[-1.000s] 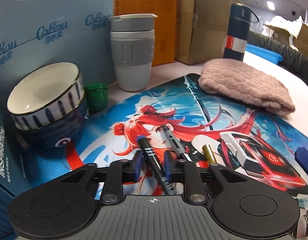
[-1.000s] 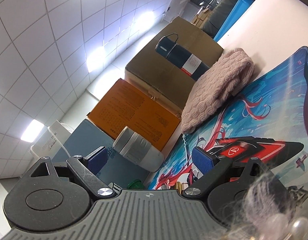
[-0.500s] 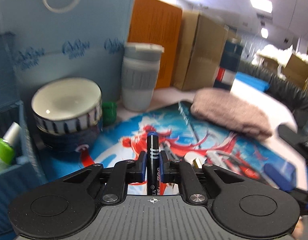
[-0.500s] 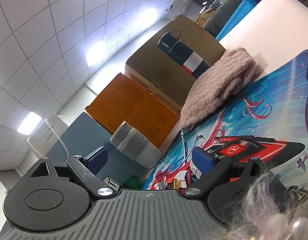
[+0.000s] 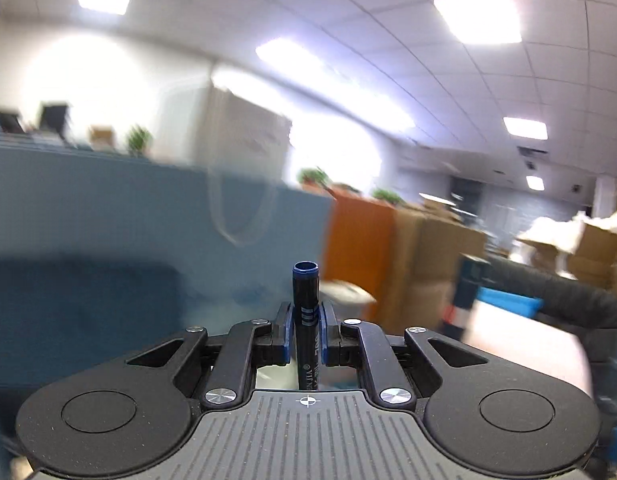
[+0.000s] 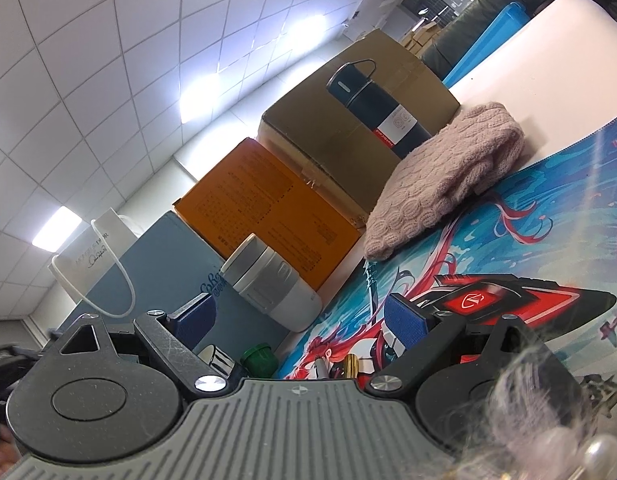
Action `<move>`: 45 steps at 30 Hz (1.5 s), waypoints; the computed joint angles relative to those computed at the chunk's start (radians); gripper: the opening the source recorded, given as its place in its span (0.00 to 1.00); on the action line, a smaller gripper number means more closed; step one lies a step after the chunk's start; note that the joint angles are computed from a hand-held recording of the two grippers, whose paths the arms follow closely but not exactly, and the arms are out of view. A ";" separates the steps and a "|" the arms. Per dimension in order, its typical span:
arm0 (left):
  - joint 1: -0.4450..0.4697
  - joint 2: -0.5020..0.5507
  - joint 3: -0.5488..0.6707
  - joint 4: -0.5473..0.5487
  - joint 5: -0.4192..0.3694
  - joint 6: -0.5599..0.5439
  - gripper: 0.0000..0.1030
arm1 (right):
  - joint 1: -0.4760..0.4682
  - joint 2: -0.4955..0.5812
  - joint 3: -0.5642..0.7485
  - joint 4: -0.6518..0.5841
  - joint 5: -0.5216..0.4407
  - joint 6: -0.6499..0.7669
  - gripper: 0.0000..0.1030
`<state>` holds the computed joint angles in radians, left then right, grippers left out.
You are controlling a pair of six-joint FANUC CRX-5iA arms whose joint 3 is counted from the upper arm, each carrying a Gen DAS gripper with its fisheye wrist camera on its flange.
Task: Organize rigid objects
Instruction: 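Lift the black marker with the left tool toward the blue box, then lower the black marker into the blue box and open the left tool, then reach the right tool to the gold pen and close on it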
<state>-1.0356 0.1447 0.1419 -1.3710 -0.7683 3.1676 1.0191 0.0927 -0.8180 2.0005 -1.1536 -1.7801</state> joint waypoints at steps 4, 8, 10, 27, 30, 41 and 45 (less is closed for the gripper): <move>-0.017 -0.051 -0.052 -0.046 -0.131 0.004 0.11 | -0.009 -0.001 0.001 0.022 0.013 0.012 0.89; -0.028 -0.074 -0.085 -0.046 -0.260 -0.038 0.11 | -0.008 0.003 0.011 0.020 0.023 0.044 0.89; -0.037 -0.064 -0.077 -0.030 -0.330 -0.098 0.11 | -0.001 0.006 0.017 0.004 0.023 0.065 0.89; 0.052 0.051 -0.002 0.224 -0.293 -0.509 0.11 | 0.015 0.032 0.059 -0.043 0.051 0.201 0.88; 0.070 0.034 -0.021 0.248 -0.256 -0.496 0.11 | 0.007 0.030 0.062 -0.040 0.073 0.216 0.88; 0.087 -0.063 -0.110 0.238 -0.150 -0.311 0.20 | 0.064 0.033 0.143 -0.313 0.176 0.525 0.88; 0.090 -0.101 -0.144 0.218 -0.107 -0.241 0.32 | 0.106 0.041 0.194 -0.459 0.183 0.710 0.88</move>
